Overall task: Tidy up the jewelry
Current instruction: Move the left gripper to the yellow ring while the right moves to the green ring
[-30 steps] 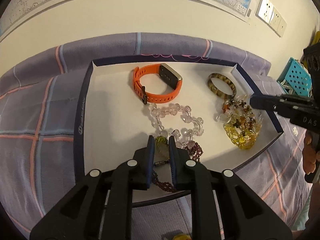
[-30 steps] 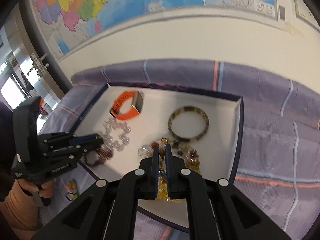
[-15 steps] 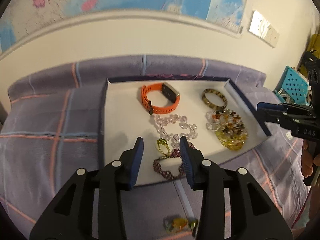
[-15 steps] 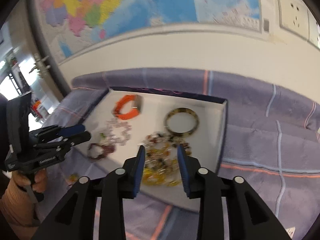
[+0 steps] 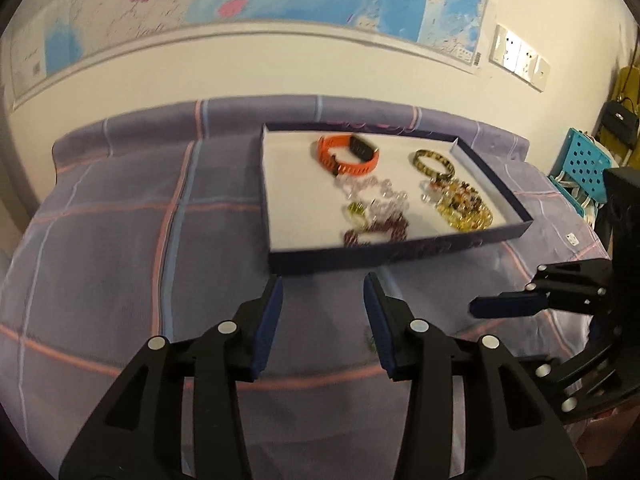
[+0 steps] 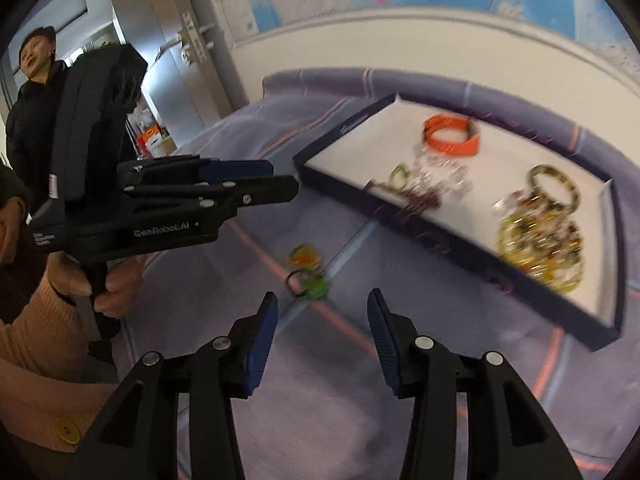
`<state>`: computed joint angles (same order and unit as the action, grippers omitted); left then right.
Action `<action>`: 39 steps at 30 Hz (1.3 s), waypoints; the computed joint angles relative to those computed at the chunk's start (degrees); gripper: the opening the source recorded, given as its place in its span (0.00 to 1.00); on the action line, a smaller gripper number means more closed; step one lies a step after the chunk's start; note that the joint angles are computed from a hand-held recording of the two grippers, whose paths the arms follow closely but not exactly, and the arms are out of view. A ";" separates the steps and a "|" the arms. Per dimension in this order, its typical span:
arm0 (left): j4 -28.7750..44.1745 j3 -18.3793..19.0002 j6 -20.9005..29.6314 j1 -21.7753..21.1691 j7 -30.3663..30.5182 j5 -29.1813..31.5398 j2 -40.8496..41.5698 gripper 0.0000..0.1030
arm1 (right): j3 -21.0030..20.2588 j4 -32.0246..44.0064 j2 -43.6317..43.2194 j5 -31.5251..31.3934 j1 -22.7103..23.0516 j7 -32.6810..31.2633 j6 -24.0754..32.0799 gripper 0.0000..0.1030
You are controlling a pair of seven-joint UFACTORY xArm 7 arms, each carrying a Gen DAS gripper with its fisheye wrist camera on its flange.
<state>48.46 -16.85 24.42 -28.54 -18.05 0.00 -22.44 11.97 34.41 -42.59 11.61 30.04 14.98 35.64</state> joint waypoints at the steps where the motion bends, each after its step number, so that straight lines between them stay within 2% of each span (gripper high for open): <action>1: -0.77 0.09 0.11 -0.06 -0.09 -0.14 -0.57 0.41 | 0.18 0.18 0.87 0.19 0.09 0.19 -0.45 0.43; 7: -3.29 0.88 0.35 -0.44 0.01 -1.33 -2.07 0.41 | 1.61 1.81 4.41 -1.29 -0.82 2.01 -1.71 0.42; 14: -3.86 1.20 0.16 -1.10 1.07 -2.31 -2.33 0.41 | 2.15 2.05 5.18 -3.23 -1.66 4.27 -2.01 0.23; 22: -3.99 1.48 -0.17 -2.60 3.36 -3.80 -2.38 0.41 | 0.85 0.85 3.54 -2.54 -0.98 4.10 -1.92 0.23; 30: -3.36 1.13 -0.13 -4.40 6.25 -4.82 -1.54 0.42 | 0.57 -2.03 -1.61 -3.05 -2.66 6.16 0.36 0.23; 39: -0.23 0.00 2.38 -4.59 6.37 -4.64 1.99 0.39 | 0.23 -4.69 -6.67 -3.79 -4.15 7.66 2.87 0.23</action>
